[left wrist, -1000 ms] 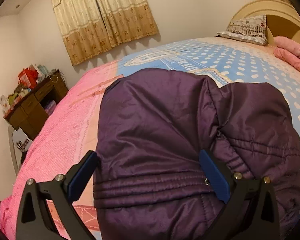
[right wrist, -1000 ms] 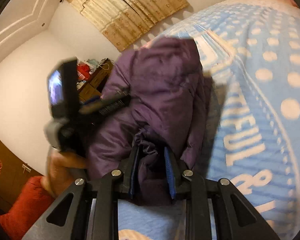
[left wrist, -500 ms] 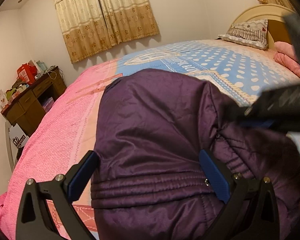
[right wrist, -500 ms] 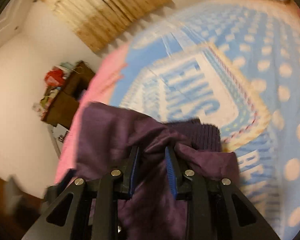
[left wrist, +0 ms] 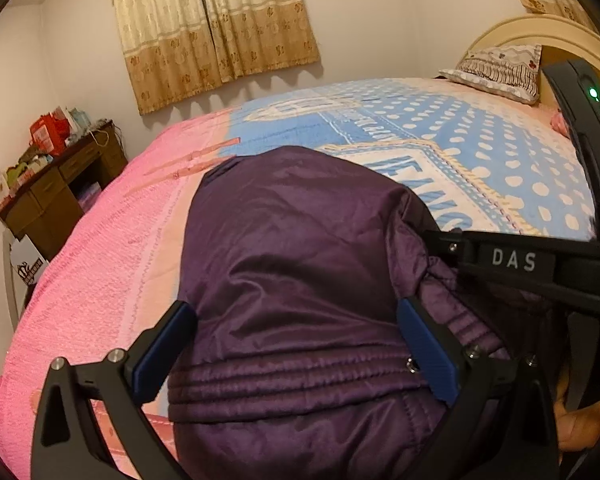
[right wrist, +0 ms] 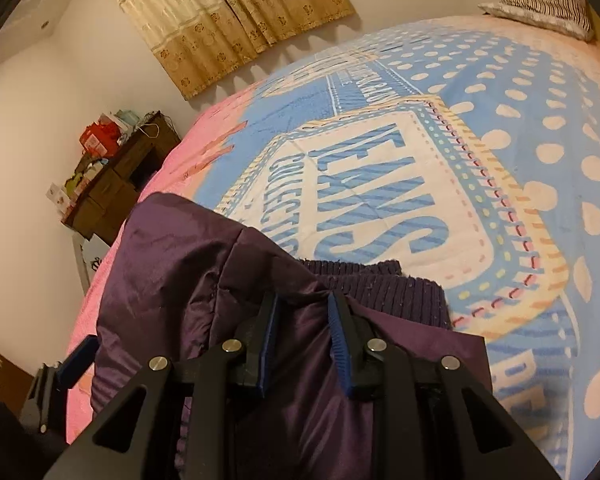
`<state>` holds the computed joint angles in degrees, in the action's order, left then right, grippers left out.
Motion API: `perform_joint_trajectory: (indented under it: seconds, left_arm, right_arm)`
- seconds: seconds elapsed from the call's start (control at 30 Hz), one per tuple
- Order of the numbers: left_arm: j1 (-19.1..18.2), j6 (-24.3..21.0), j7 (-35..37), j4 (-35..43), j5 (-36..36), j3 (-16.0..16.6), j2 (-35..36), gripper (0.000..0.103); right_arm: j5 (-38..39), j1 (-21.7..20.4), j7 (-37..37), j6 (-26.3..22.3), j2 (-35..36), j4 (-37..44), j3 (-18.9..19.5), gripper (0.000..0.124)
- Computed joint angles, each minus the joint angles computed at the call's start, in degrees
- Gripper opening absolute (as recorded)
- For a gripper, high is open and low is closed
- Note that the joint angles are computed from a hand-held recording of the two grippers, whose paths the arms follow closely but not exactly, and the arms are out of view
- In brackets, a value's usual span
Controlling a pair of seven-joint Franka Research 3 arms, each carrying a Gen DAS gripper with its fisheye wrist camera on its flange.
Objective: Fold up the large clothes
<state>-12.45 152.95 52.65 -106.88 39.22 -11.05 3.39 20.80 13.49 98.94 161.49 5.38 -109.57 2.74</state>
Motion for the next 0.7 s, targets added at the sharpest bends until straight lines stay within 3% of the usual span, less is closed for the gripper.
perform_joint_trajectory:
  seconds: [0.17,0.27,0.3,0.37,0.43,0.53,0.7]
  left_arm:
    - [-0.02,-0.58,1.56,-0.71,-0.98,-0.33,-1.23,0.103]
    - [2.07,-0.56,15.14,-0.1,-15.74,-1.46,-2.07,0.103]
    - [1.35,-0.96,15.31,0.72,-16.56,-0.38,-1.99,0.103]
    - [1.49,-1.74,10.98,3.59,-11.64,0.15,-0.83,0.103]
    - [1.09,-5.78,8.45,10.29,-8.0,0.49,3.2,0.103]
    - [-0.41,-14.21,9.9,21.49,-8.76,1.02,11.64,0.103]
    - [-3.26,-20.48,9.23,29.27,-7.78,3.23,18.6,0.103]
  right_arm:
    - [-0.51,0.31,0.72,2.05,-1.14,-1.87,0.11,0.026]
    - [0.56,0.28,-0.12,2.9,-1.83,-2.9,0.28,0.026]
    - [1.28,0.26,-0.58,3.28,-2.01,-3.22,0.37,0.026]
    - [3.1,0.22,-1.8,4.27,-2.37,-3.92,0.58,0.026]
    - [4.47,0.28,-2.77,5.05,-2.64,-4.48,0.71,0.026]
    - [8.1,0.19,-5.54,5.45,-2.85,-4.8,0.97,0.026]
    - [10.5,0.28,-7.11,5.51,-2.67,-4.59,0.97,0.026]
